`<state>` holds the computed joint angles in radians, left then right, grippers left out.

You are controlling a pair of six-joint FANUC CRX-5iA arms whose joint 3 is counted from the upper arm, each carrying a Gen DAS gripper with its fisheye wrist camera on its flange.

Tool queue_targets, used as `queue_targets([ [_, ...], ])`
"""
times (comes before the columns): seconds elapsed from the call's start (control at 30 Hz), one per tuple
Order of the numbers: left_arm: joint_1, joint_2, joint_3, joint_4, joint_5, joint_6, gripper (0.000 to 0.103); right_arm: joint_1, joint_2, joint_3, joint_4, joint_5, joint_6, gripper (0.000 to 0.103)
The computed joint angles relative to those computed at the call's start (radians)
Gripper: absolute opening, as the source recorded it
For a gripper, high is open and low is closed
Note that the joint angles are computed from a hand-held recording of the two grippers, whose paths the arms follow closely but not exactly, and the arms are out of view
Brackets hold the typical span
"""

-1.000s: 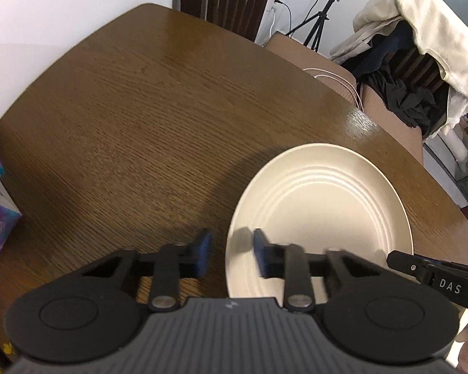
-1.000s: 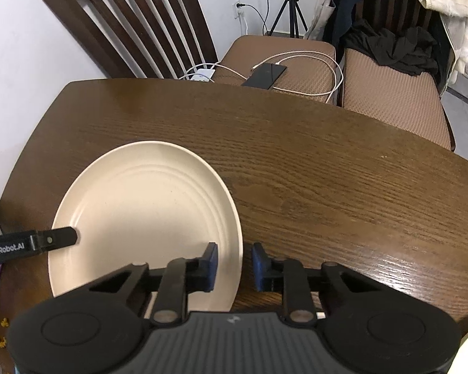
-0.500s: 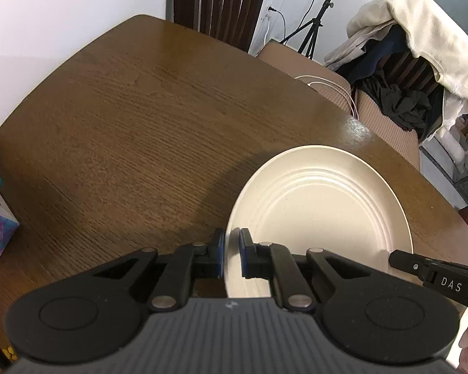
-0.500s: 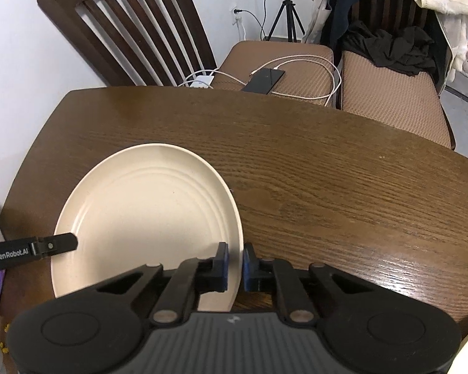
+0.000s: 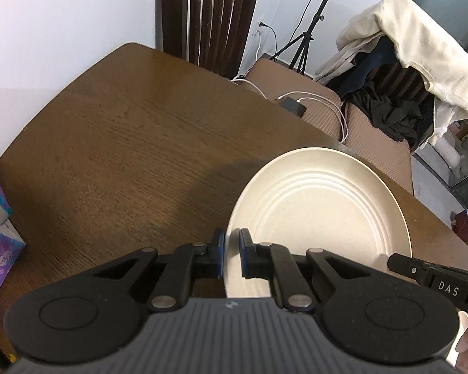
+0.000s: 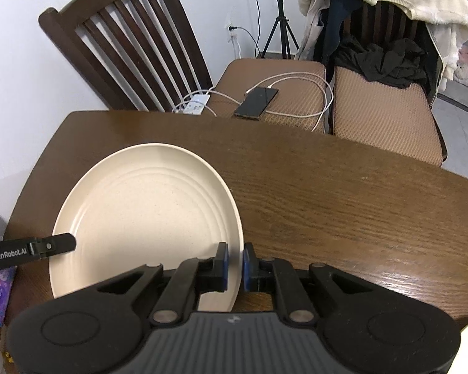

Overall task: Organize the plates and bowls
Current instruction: 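Lift the cream plate off the table with both grippers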

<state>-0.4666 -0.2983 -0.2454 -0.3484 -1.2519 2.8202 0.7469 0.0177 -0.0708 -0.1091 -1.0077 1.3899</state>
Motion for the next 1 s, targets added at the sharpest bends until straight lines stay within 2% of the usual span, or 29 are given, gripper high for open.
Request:
queue_targets([
  [0.5,-0.073,0.042,0.134,-0.052,-0.046,-0.008,0.010,-0.031,-0.072,-0.001,0.030,-0.010,-0.050,0.009],
  [1.0,-0.237,0.128,0.290,-0.105,-0.106,0.024,0.010,-0.074,-0.235,-0.084,0.107,-0.042,-0.147,0.009],
])
